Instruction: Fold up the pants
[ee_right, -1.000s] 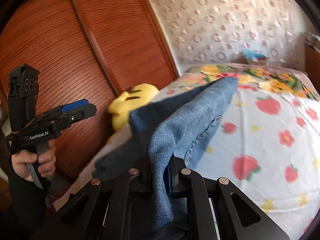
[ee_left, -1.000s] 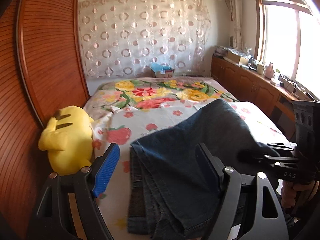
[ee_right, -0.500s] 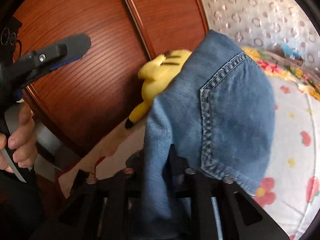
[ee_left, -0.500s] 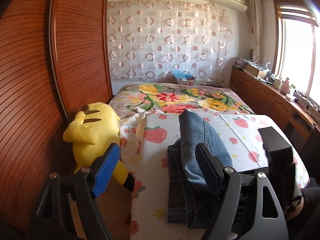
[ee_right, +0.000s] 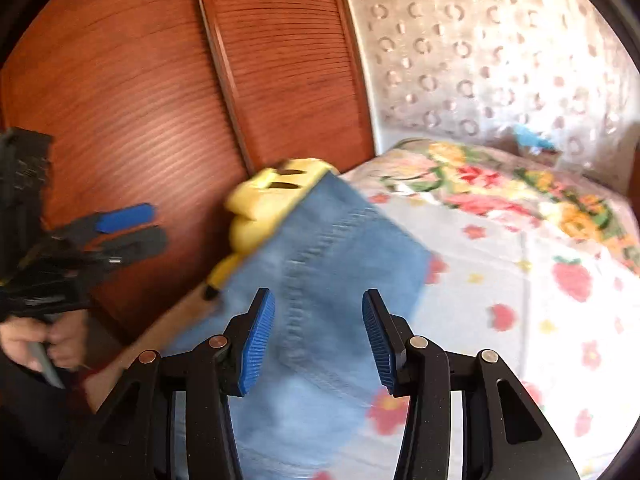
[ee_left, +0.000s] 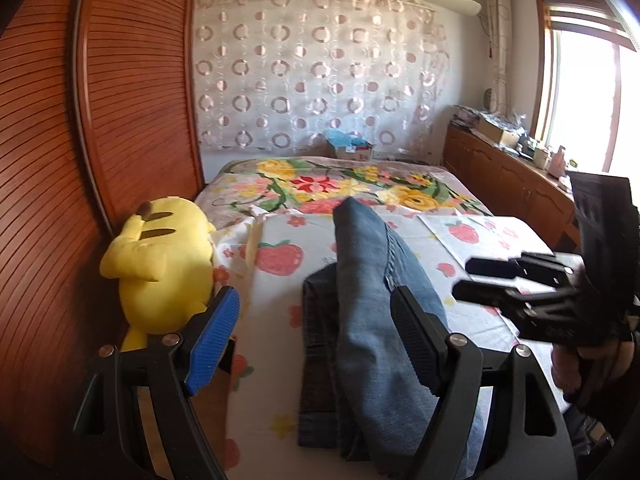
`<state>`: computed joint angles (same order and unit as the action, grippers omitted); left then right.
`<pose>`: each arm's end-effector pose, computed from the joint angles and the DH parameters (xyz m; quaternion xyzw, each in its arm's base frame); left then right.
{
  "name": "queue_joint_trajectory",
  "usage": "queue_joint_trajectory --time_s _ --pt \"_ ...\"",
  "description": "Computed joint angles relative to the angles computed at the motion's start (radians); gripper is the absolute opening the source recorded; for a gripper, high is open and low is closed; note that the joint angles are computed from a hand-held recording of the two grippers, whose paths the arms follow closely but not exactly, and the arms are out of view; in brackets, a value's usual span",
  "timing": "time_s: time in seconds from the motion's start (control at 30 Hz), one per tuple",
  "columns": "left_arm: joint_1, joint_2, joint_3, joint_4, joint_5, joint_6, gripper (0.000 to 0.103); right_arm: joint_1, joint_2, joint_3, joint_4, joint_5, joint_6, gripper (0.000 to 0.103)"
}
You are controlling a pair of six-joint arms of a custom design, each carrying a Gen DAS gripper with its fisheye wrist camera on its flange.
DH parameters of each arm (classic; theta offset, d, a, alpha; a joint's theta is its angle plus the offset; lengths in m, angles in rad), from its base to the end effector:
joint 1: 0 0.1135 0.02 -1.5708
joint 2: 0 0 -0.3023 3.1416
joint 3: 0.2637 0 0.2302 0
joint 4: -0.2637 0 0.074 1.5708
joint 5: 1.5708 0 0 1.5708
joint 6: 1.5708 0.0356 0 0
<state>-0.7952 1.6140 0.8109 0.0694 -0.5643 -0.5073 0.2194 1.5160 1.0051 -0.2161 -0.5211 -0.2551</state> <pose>0.2291 -0.2065 0.2276 0.0139 0.8847 -0.0343 0.4647 0.2938 0.0837 0.2893 -0.3097 0.8320 0.2279 0.3998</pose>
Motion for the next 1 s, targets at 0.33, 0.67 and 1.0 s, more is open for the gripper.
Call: queue_joint_trajectory --time_s 0.33,0.67,1.0 --pt "0.056 0.192 0.013 0.043 0.104 -0.024 0.079 0.058 0.242 0.307 -0.147 0.087 0.002 0.052" --pt "0.080 0.261 -0.033 0.085 0.134 -0.056 0.079 0.088 0.516 0.542 -0.160 0.022 0.056 0.069" --pt "0.096 0.253 -0.064 0.149 0.213 -0.069 0.066 0.066 0.611 0.629 -0.210 -0.037 0.041 0.073"
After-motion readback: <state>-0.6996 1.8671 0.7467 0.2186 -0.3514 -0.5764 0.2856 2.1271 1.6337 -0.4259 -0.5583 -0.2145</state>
